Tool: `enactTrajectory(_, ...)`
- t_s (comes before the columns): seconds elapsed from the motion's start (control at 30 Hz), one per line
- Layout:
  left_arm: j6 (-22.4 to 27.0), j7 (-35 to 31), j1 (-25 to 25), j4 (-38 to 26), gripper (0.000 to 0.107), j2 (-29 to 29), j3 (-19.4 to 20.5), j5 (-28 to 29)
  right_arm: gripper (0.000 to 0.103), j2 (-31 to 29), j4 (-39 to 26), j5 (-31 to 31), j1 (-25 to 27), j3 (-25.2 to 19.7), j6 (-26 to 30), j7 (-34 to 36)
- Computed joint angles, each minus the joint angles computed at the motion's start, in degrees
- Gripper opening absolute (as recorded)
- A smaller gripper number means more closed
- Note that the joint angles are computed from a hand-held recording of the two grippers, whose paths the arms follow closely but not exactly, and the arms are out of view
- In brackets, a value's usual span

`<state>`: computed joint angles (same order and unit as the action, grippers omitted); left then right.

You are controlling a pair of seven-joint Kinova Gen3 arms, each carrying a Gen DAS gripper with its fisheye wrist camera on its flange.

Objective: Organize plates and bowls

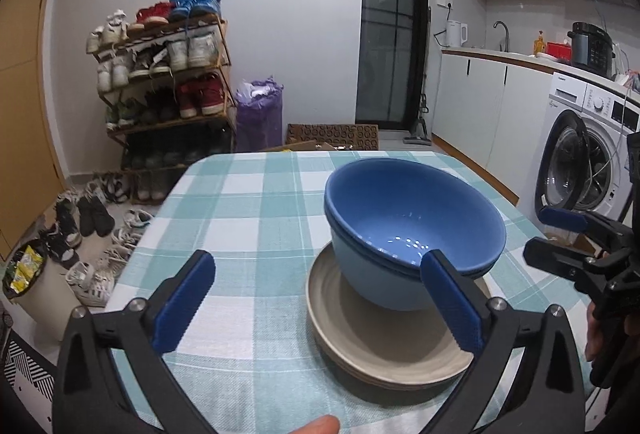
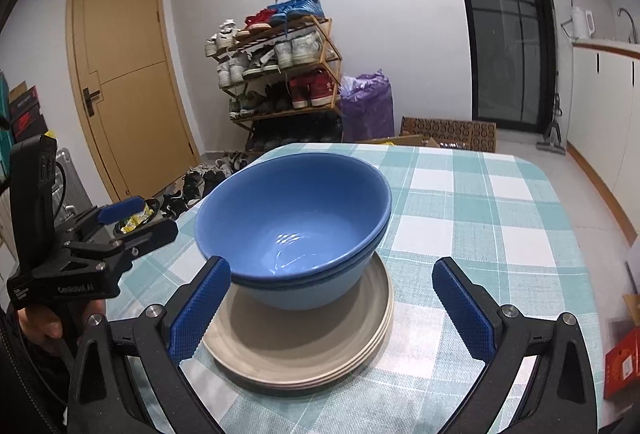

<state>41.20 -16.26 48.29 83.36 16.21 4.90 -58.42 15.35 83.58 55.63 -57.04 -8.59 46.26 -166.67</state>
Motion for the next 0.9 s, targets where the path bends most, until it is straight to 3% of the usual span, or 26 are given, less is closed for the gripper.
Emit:
enactTrajectory(0.3,1.1,8.9,1.8,5.4,0.103,-1.8,0.7,-8.2,0.103,-1.8,4.8,6.9,-2.2,-1.6,0.8,-7.1)
enactTrajectory(0.8,5.0,23.0,2.2,14.0,0.103,-3.8,6.1,-22.0,0.103,-2.8,12.1,18.0,-4.7,-5.7,4.0,-18.4)
enactTrajectory(0.9,5.3,22.9,1.6,14.0,0.103,-3.3,7.0,-22.2,0.103,-2.9,13.0,18.9,-4.6,-6.3,3.9,-20.0)
